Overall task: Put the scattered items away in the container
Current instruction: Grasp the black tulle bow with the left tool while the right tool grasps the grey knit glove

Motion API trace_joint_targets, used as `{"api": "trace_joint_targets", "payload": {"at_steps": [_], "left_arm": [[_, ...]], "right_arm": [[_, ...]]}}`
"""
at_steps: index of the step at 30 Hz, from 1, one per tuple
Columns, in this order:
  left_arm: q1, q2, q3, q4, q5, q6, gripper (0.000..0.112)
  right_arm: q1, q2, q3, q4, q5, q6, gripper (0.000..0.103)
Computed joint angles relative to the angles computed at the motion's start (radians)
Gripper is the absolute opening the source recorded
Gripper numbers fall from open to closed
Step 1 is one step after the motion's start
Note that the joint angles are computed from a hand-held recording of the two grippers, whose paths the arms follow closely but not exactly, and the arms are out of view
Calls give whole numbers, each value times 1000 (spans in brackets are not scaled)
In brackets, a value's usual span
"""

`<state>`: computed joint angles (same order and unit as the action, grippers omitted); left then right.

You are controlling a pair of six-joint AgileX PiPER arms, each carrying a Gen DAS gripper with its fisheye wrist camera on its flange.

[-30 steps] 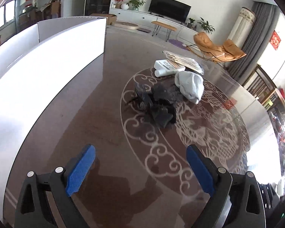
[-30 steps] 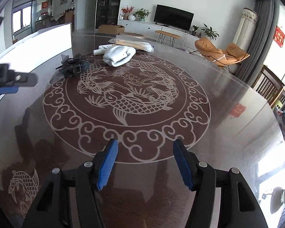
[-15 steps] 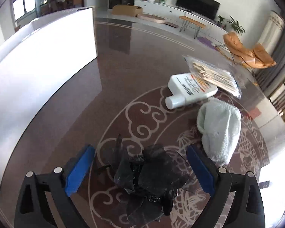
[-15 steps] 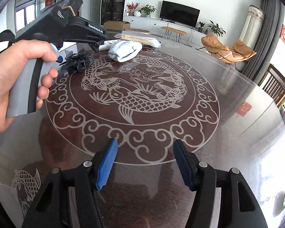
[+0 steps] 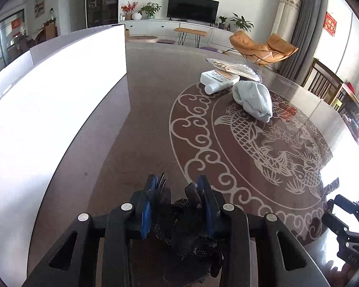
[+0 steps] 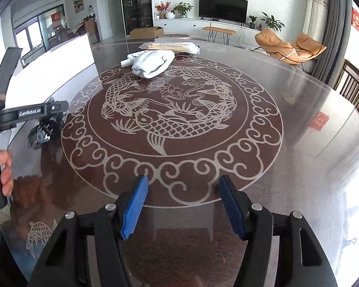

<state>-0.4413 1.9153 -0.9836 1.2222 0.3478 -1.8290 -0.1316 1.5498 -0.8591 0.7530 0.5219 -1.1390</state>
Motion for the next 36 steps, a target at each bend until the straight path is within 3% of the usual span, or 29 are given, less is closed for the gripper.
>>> {"api": "trace_joint_targets", "payload": {"at_steps": [3,6,10,13,15,16,18,20,22,28,32,34,35,36], "left_arm": [[-5,13,-16,23,17,-34,34],[-30,35,-53,-43,77,44,35],[-30,53,-80,-57,76,57,35],[-35,58,-90,-72,88,74,35],[-37,57,-91,-75,90,74,35],[-35,56,-89,-70,85,67,35],[-33,41,-69,-54,76,45,35],[-30,37,-63,-49,71,41,35],[-24,34,-58,-44,64,40,35],[-49,30,-47,-9,-5,77,35],[-177,49,-88,-63,-18,169,35],[-237,69,-131,-127,20,238,36],[-257,81,-156,-162,45,268,41],[-269,89,-172,-184,65,286,55]], "right_arm": [[38,150,-215,45,211,48,64],[163,310,-500,-23,244,263,64],[316,540,-894,-324,250,638,64],[397,728,-1194,-611,384,899,64],[409,777,-1273,-682,418,966,63],[412,767,-1253,-718,393,990,62],[396,692,-1092,-708,258,944,25],[343,596,-892,-573,129,760,25],[279,491,-692,-412,61,560,25],[-2,83,-106,-107,15,-40,26],[-262,-22,50,135,94,-416,29],[-313,-20,68,178,87,-451,33],[-320,-11,55,163,97,-418,38],[-320,-1,36,141,114,-379,45]]}}
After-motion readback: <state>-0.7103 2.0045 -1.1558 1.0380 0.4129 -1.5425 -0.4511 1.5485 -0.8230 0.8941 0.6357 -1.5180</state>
